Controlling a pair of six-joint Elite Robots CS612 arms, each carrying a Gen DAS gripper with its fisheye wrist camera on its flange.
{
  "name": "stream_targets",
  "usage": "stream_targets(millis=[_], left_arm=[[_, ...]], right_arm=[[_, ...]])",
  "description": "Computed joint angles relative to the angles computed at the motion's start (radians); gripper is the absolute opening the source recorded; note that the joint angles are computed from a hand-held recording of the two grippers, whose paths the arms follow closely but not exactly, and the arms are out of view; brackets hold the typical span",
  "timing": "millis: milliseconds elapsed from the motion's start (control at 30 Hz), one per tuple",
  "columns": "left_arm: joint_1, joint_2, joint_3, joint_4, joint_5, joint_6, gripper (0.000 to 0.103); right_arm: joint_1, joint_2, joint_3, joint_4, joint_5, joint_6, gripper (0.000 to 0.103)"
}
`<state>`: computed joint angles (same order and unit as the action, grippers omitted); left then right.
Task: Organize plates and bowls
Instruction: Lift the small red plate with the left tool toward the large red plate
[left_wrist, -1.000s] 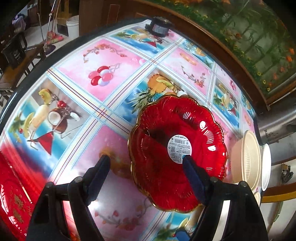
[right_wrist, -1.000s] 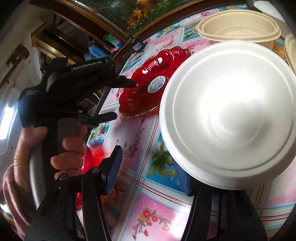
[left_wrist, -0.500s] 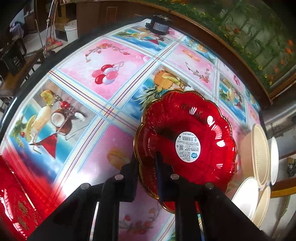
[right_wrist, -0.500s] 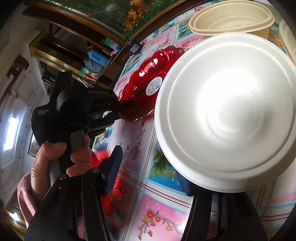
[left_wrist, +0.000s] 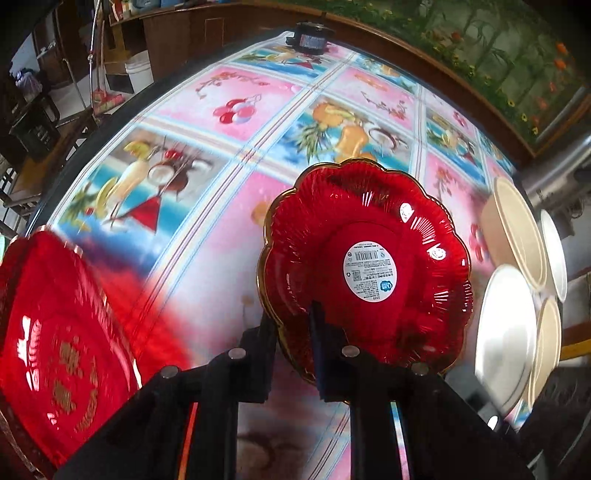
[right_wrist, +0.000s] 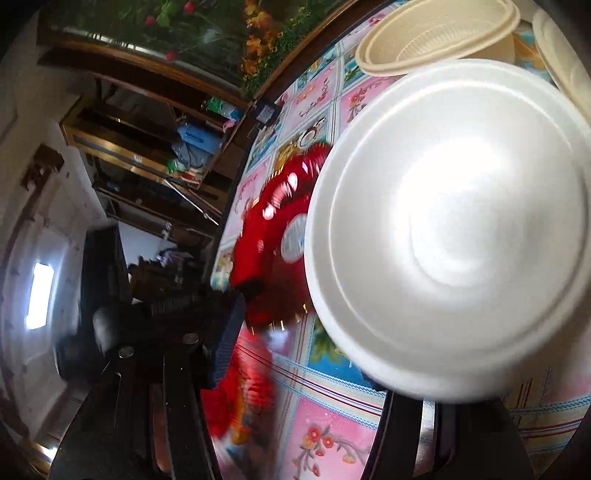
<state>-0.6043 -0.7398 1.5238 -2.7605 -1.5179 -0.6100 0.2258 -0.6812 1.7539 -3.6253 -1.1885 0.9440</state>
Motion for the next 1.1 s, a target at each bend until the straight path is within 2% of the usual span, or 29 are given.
stream_targets(millis=[133, 267, 333, 367, 433, 467, 533, 700, 1100], left_arm=[[-0.001, -0.016, 0.035, -0.024, -0.015, 0.000, 0.017], [-0.002, -0.030, 0.067, -0.053, -0.033, 0.003, 0.017], [-0.003, -0.034, 0.078, -0.064, -0.038, 0.003, 0.017], [-0.004, -0.035, 0.083, -0.071, -0.039, 0.002, 0.017], [-0.003, -0.037, 0.092, -0.084, -0.045, 0.001, 0.017], [-0.001, -0.037, 0.094, -0.086, -0.054, -0.003, 0.017], [0.002, -0.038, 0.098, -0.088, -0.068, -0.008, 0.017], [0.007, -0.040, 0.102, -0.096, -0.079, -0.018, 0.017], [0.010, -0.048, 0.128, -0.173, -0.059, -0.037, 0.017]], right_arm=[[0.002, 0.000, 0.003, -0.006, -0.005, 0.018, 0.057], [0.014, -0.013, 0.004, 0.041, -0.030, 0.008, 0.054], [0.019, -0.022, 0.005, 0.085, -0.058, 0.000, 0.038], [0.023, -0.027, 0.005, 0.113, -0.076, -0.006, 0.035], [0.019, -0.027, 0.004, 0.133, -0.082, 0.012, 0.014], [0.017, -0.030, 0.007, 0.149, -0.088, 0.013, 0.013], [0.011, -0.028, 0.010, 0.143, -0.073, 0.027, 0.013], [0.022, -0.038, 0.007, 0.180, -0.111, -0.020, 0.013], [0.028, -0.023, -0.013, 0.143, -0.105, -0.020, 0.014]])
